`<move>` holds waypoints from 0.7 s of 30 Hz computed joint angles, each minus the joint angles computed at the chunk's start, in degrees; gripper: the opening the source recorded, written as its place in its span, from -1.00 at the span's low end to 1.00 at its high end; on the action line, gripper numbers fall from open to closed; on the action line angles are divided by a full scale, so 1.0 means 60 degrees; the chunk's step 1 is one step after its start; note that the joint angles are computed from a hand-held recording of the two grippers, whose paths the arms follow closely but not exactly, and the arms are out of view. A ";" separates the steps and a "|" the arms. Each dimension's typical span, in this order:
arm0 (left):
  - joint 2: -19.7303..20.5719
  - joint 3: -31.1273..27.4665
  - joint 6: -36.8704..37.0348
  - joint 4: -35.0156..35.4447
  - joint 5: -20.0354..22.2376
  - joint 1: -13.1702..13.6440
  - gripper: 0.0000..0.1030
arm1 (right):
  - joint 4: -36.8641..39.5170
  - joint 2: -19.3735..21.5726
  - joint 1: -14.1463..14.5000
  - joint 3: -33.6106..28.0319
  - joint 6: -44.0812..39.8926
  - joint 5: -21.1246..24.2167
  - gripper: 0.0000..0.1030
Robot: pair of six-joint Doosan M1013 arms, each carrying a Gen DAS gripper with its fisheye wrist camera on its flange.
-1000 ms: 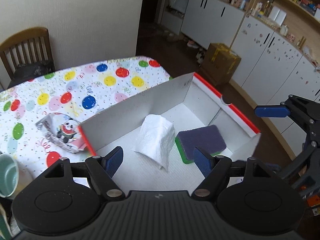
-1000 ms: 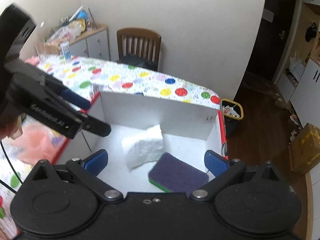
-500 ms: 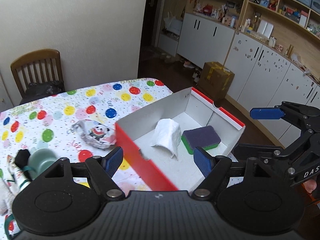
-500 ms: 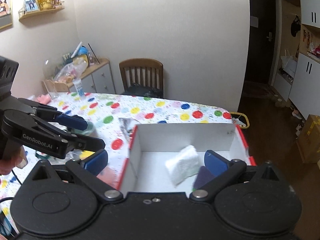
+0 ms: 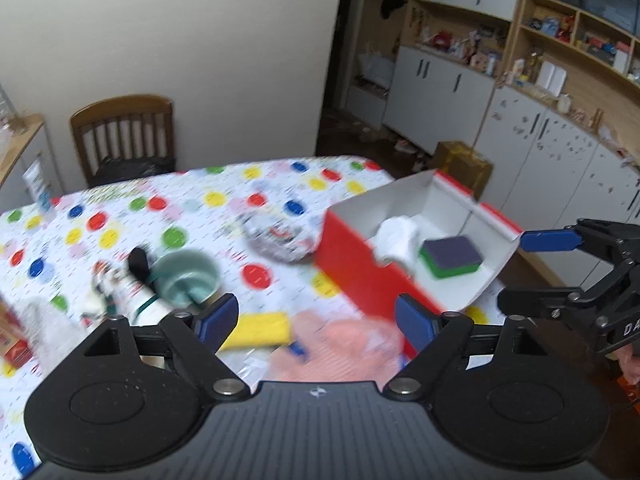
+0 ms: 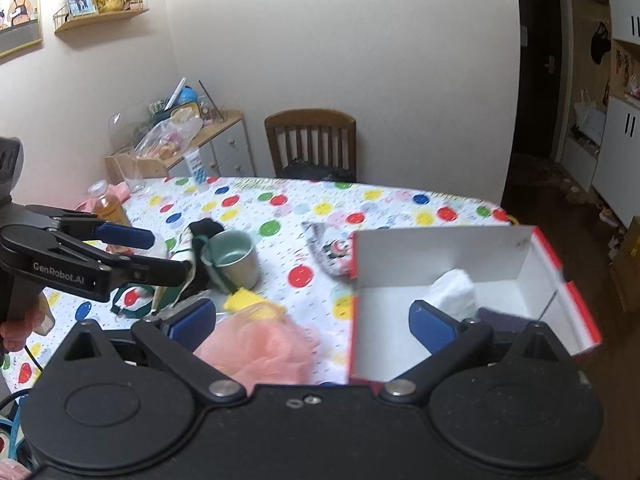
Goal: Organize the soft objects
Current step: 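Move both tools back over the table toward the pink puff and bubble wrap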
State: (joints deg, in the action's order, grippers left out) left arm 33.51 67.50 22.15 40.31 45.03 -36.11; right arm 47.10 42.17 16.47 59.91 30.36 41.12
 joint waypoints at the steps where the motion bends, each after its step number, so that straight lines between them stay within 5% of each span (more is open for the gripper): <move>1: -0.0065 0.0156 -0.0045 0.0042 0.0083 0.0006 0.75 | -0.0065 -0.0005 0.0055 0.0046 0.0077 -0.0030 1.00; 4: -0.0294 0.0753 -0.0634 0.0541 0.0104 -0.0012 0.97 | -0.0263 -0.0017 0.0235 0.0183 0.0410 -0.0154 1.00; 13: -0.0818 0.2486 -0.2393 0.1577 -0.0863 -0.0003 0.98 | -0.1482 0.0242 0.0766 0.0111 0.2064 -0.0586 1.00; 21: -0.0671 0.2964 -0.2978 0.1945 -0.0939 -0.0119 0.98 | -0.2949 0.0673 0.1148 -0.0338 0.3906 -0.0650 1.00</move>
State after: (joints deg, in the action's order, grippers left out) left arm 29.48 85.28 4.28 51.98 39.39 -36.82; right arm 29.40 46.21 23.36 57.88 53.79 37.22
